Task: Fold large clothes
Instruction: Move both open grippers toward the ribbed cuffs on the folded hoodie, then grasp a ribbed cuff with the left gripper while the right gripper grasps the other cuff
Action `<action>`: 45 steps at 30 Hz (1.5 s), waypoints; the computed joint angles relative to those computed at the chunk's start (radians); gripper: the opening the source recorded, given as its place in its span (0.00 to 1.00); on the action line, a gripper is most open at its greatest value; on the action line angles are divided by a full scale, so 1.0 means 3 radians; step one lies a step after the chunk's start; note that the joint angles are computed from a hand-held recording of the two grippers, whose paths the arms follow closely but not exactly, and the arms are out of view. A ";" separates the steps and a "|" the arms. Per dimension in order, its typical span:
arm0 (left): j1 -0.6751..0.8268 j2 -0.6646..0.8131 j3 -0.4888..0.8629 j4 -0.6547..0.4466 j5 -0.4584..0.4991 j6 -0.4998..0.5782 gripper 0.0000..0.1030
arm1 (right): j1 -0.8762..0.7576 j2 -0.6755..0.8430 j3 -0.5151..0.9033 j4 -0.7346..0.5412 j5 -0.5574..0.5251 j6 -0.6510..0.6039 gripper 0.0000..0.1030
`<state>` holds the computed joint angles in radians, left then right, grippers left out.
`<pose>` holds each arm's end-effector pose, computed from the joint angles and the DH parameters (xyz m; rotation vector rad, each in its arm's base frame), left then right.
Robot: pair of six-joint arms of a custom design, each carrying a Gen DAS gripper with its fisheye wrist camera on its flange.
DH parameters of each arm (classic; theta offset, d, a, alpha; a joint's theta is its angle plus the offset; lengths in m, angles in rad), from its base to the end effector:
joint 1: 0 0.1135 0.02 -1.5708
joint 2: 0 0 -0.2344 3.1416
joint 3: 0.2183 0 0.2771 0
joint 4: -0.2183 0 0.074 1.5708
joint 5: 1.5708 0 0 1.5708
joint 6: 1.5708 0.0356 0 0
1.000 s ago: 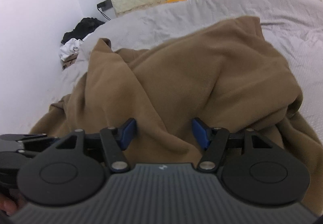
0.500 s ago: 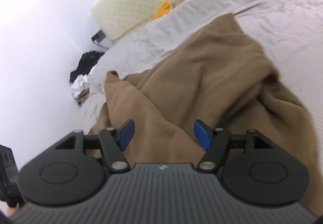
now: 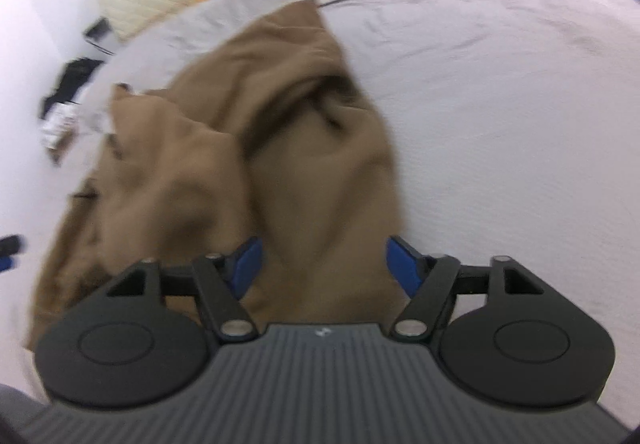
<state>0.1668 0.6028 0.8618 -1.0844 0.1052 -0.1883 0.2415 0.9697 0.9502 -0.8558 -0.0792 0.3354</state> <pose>0.1458 0.0208 0.2933 -0.3743 2.3651 -0.1361 0.2219 0.0576 0.2775 0.0806 2.4730 0.3491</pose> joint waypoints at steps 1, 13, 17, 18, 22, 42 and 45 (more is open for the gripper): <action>0.0132 0.0018 0.0044 -0.0085 0.0050 0.0044 0.88 | -0.0005 -0.0015 -0.0013 -0.0017 0.0096 0.0011 0.80; 0.1616 0.0371 0.0115 -0.0629 0.0780 0.0581 0.90 | -0.0846 0.0221 -0.0266 -0.0063 -0.1044 0.0674 0.81; 0.1807 0.0591 0.0028 -0.0623 0.0993 0.0545 0.90 | -0.0915 0.0339 -0.0408 -0.0008 -0.1449 0.0853 0.86; 0.1823 0.0639 0.0009 -0.0609 0.1041 0.0527 0.90 | -0.0905 0.0297 -0.0433 0.0018 -0.1487 0.0898 0.93; 0.1846 0.0723 -0.0098 -0.0544 0.1149 0.0460 0.90 | -0.1066 0.0197 -0.0615 0.0188 -0.1970 0.1162 0.93; 0.2291 0.0872 -0.0351 -0.0457 0.1912 0.0620 0.92 | -0.1067 0.0196 -0.0907 0.0704 -0.2436 0.1621 0.91; 0.2227 0.0855 -0.0363 -0.0429 0.1794 0.0566 0.92 | -0.1072 0.0093 -0.0934 0.0675 -0.2423 0.1580 0.93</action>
